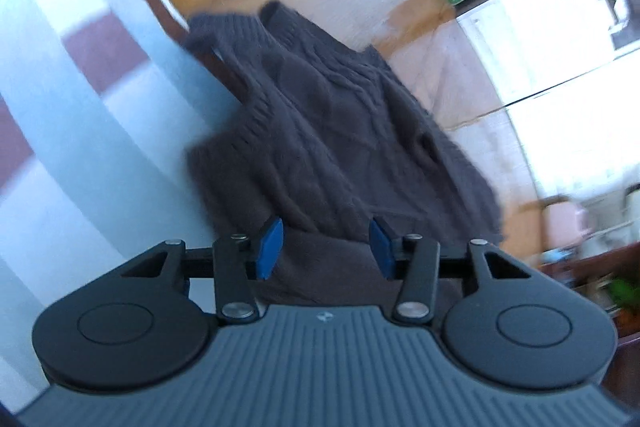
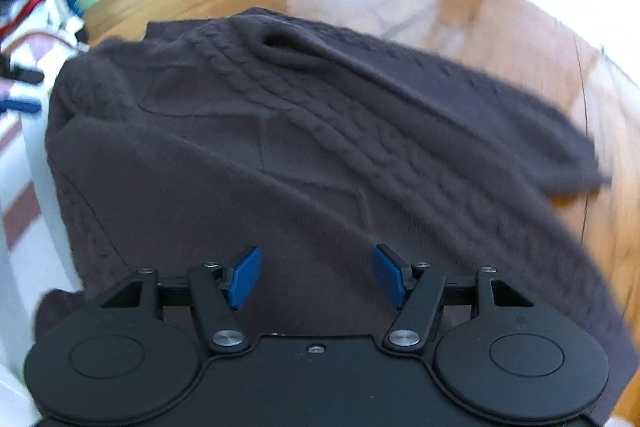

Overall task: Fold clothes
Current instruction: 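Grasp the sweater edge with the right gripper and lift it toward the left gripper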

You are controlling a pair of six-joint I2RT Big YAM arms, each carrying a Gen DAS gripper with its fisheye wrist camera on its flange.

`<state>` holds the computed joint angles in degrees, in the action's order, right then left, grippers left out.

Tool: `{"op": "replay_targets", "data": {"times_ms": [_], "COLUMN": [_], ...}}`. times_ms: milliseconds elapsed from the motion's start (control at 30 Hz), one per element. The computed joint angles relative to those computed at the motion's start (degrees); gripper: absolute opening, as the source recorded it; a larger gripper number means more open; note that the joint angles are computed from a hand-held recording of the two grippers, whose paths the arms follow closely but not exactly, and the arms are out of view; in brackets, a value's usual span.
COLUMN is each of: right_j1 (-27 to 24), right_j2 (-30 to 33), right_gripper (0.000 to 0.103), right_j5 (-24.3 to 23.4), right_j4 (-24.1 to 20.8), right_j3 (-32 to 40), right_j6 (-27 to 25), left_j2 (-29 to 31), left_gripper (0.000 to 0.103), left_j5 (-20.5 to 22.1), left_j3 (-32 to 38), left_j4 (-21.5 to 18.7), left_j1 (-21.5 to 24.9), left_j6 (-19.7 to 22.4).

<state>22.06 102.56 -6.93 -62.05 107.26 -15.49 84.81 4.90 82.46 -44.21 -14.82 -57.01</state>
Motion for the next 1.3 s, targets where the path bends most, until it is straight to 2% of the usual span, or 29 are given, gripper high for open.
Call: {"op": "replay_targets", "data": {"times_ms": [100,167,233,267,300,367,433,533,600,667,733,767,800,833,867,900,967,1000,1033,1100,1133,1167,1200,1267,1300], "right_j1": [1.69,2.35,2.40,1.99,1.90,1.78,1.72,1.44,2.32,3.99,6.23,7.13,7.54,7.86,7.92,7.84,7.67,7.21,6.62,4.67,3.98,3.43,2.61,1.13,0.90], "right_j2": [3.93,7.58,9.67,9.55,8.94,7.41,4.09,-0.27,-2.49,-3.47,-3.42,-3.22,-2.43,-1.57,-0.32,1.24,4.28,6.37,8.64,13.92,15.16,14.97,14.56,13.36,11.99], "right_gripper": [0.070,0.070,0.068,0.038,0.020,0.009,0.003,0.003,0.003,0.003,0.005,0.018,0.047,0.066,0.093,0.098,0.098,0.098,0.098,0.092,0.080,0.070,0.044,0.020,0.016], "right_j5": [2.02,0.95,-1.92,-5.06,-6.51,-9.37,-12.83,-21.69,-24.11,-22.03,-15.10,-11.60,-9.25,-7.00,-5.08,-3.02,3.25,4.26,4.10,-2.99,-6.52,-9.74,-13.77,-21.11,-22.37], "right_j4": [-1.00,-3.85,-4.83,-4.01,-3.49,-2.18,-0.42,-0.70,-2.52,-5.20,-5.41,-4.87,-4.54,-4.19,-4.05,-3.88,-2.22,-3.14,-4.91,-12.72,-15.22,-15.63,-16.02,-16.09,-15.58], "right_j3": [4.71,9.28,11.76,11.52,10.93,9.36,5.75,1.66,0.04,0.02,0.48,0.70,1.56,2.46,3.65,5.03,7.17,9.46,12.24,20.10,22.26,22.34,22.09,20.82,18.91], "right_j6": [-3.70,-5.03,-4.42,-2.41,-0.51,3.19,5.99,10.22,8.80,5.03,1.32,-0.33,-2.19,-4.06,-5.83,-7.04,-6.36,-5.56,-4.45,-0.84,1.26,3.18,5.21,8.83,8.72], "left_j2": [3.24,4.24,3.81,3.68,3.54,3.05,2.65,2.32,2.24,2.42,2.97,3.27,3.56,3.92,4.24,4.34,4.50,4.36,4.40,4.75,4.81,4.86,4.92,4.67,4.45], "left_gripper": [0.047,0.047,0.047,0.047,0.047,0.047,0.047,0.049,0.050,0.050,0.050,0.050,0.050,0.050,0.053,0.054,0.054,0.054,0.054,0.053,0.053,0.053,0.053,0.053,0.053], "left_j5": [-2.20,0.66,5.12,7.02,8.76,10.62,11.20,11.12,11.12,11.21,11.25,11.27,11.37,11.69,12.68,14.93,19.99,22.29,23.34,23.23,23.20,23.17,23.14,23.62,23.92], "left_j3": [3.60,3.74,1.83,0.94,0.05,-1.20,-1.71,-1.78,-1.44,-1.10,-0.57,-0.29,-0.03,0.18,0.13,-0.79,-3.11,-4.46,-4.99,-4.47,-4.38,-4.28,-4.17,-4.67,-5.11], "left_j4": [-6.93,-8.21,-6.82,-5.38,-4.00,-2.38,-1.79,-1.19,-1.57,-1.85,-2.42,-2.78,-3.33,-3.76,-3.60,-1.73,3.73,6.83,8.18,7.00,6.62,6.22,5.83,6.69,7.83], "left_j1": [-0.41,0.54,1.86,2.29,2.69,3.20,3.29,3.32,3.30,3.28,2.97,2.78,2.64,2.58,2.58,2.73,3.05,3.21,3.22,2.90,2.84,2.77,2.70,2.83,2.99], "left_j6": [4.06,2.76,0.53,-0.84,-2.09,-3.33,-3.77,-3.15,-3.03,-2.99,-2.44,-2.01,-1.55,-1.53,-2.42,-5.12,-11.03,-13.11,-13.71,-12.84,-12.79,-12.74,-12.69,-13.98,-15.08]}}
